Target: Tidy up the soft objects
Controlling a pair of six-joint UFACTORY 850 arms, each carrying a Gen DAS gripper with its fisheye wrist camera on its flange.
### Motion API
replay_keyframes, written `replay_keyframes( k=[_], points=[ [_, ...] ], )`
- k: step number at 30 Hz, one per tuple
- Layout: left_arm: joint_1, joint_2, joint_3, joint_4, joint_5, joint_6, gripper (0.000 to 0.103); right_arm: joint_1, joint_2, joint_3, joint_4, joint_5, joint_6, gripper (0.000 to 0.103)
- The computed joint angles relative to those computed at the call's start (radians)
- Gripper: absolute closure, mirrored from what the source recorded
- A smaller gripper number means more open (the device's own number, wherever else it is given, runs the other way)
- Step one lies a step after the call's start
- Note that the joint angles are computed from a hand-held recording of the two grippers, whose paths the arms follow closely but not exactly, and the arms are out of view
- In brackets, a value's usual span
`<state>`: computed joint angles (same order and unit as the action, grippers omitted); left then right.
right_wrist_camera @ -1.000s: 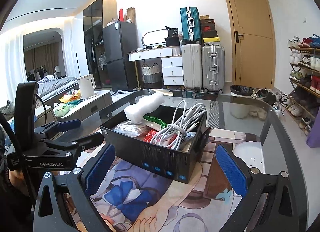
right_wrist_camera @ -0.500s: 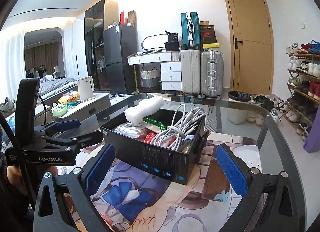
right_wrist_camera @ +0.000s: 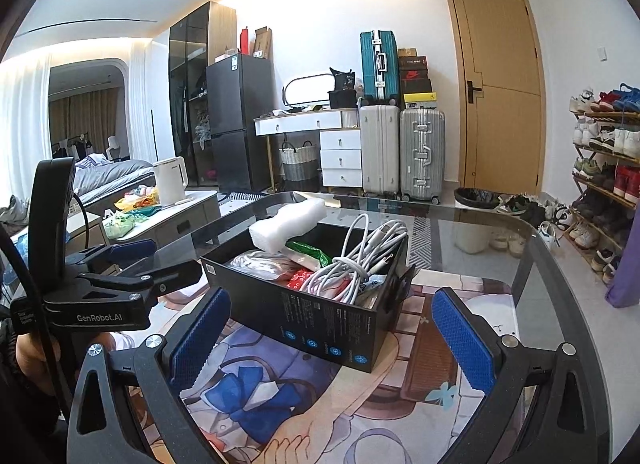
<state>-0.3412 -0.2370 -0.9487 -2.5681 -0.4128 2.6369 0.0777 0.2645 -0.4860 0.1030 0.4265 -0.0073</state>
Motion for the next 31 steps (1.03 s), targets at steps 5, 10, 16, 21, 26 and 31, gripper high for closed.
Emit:
replay_keyframes(
  k=[5,10,16,21,26,31],
  points=[
    [-0.001,-0.002,-0.001,-0.008,-0.003,0.001,0.000,-0.002,0.004,0.004,-0.013,0.009,0.012,0.001],
    [0.000,-0.001,0.001,-0.018,-0.006,0.009,0.000,-0.001,0.004,0.005,-0.015,0.010,0.014,0.001],
    [0.000,0.002,0.007,-0.053,-0.010,0.042,0.000,0.000,0.002,0.003,-0.014,0.011,0.012,0.001],
    [-0.001,0.002,0.008,-0.056,-0.010,0.044,0.000,0.002,0.002,0.003,-0.010,0.012,0.008,0.001],
    [-0.001,0.002,0.008,-0.056,-0.014,0.048,0.000,0.001,0.003,0.005,-0.012,0.012,0.010,0.001],
    [0.001,0.005,0.011,-0.066,-0.022,0.057,0.000,0.002,0.002,0.004,-0.009,0.013,0.007,0.001]
  ],
)
